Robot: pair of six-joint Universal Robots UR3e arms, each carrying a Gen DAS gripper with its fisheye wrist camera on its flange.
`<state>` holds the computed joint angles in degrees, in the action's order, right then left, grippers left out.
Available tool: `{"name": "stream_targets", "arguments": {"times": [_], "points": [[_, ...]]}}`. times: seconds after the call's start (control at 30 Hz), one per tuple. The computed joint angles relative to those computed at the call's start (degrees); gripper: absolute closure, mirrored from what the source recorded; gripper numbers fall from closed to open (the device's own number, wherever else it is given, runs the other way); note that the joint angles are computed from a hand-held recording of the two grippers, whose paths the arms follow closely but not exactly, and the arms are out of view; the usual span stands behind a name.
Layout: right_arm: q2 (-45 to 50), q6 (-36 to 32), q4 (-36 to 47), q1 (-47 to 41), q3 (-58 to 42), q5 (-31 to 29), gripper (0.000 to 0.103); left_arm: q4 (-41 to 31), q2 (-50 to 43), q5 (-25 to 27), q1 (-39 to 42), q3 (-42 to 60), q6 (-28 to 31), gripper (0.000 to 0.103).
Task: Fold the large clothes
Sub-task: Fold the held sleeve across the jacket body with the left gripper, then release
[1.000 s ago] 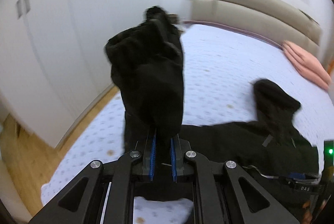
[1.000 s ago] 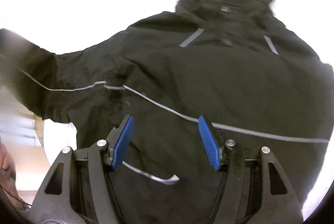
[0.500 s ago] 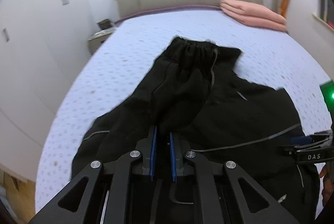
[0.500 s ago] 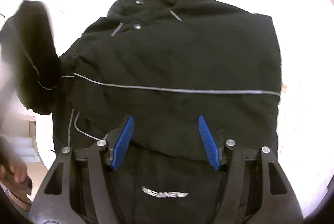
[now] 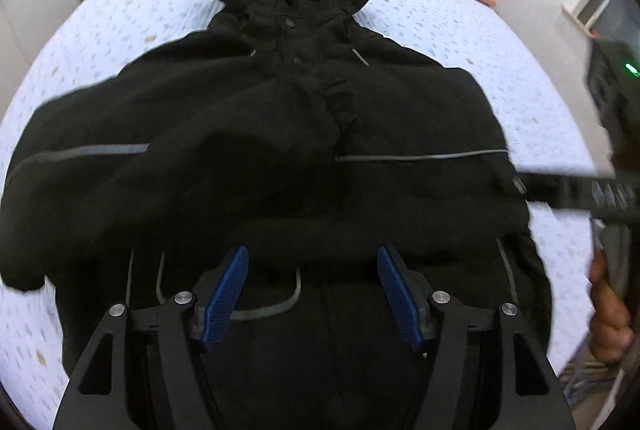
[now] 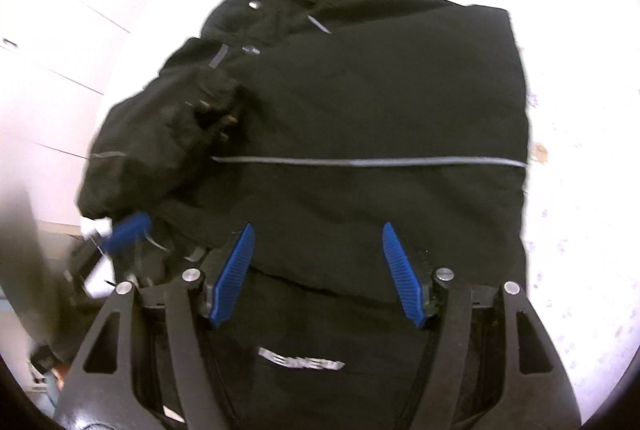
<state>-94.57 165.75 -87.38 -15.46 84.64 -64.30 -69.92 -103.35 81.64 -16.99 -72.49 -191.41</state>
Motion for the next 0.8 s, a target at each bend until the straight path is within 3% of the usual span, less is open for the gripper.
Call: {"name": "stream_targets", "arguments": {"times": [0.27, 0.43, 0.5, 0.53, 0.57, 0.67, 0.8], "points": [[15.6, 10.6, -7.2, 8.5, -11.3, 11.6, 0.033, -3.4, 12.4, 3.7, 5.4, -8.8, -2.6, 0.034], [23.6, 17.4, -10.7, 11.2, -15.6, 12.3, 0.034, -2.4, 16.6, 6.7, 7.6, -11.8, -2.1, 0.034], [24.8, 18.3, -10.9, 11.0, -14.6, 14.7, 0.048, -2.4, 17.4, 7.4, 8.5, -12.4, -2.2, 0.034], [24.5, 18.3, -11.7, 10.9, -13.6, 15.9, 0.065, -2.3, 17.4, 8.0, 8.7, -12.3, -2.1, 0.034], [23.9, 17.9, -12.1, 10.8, -12.9, 16.1, 0.071, -2.2, 17.7, 8.7, 8.9, -12.3, -2.0, 0.034], [19.9, 15.0, -13.6, 11.4, -10.9, 14.7, 0.081, -0.4, 15.3, 11.1, 9.1, -10.0, -2.1, 0.034], [12.2, 12.1, -14.1, 9.1, -9.6, 12.4, 0.081, 0.5, 12.7, 11.8, 10.5, -5.6, -1.3, 0.034]]}}
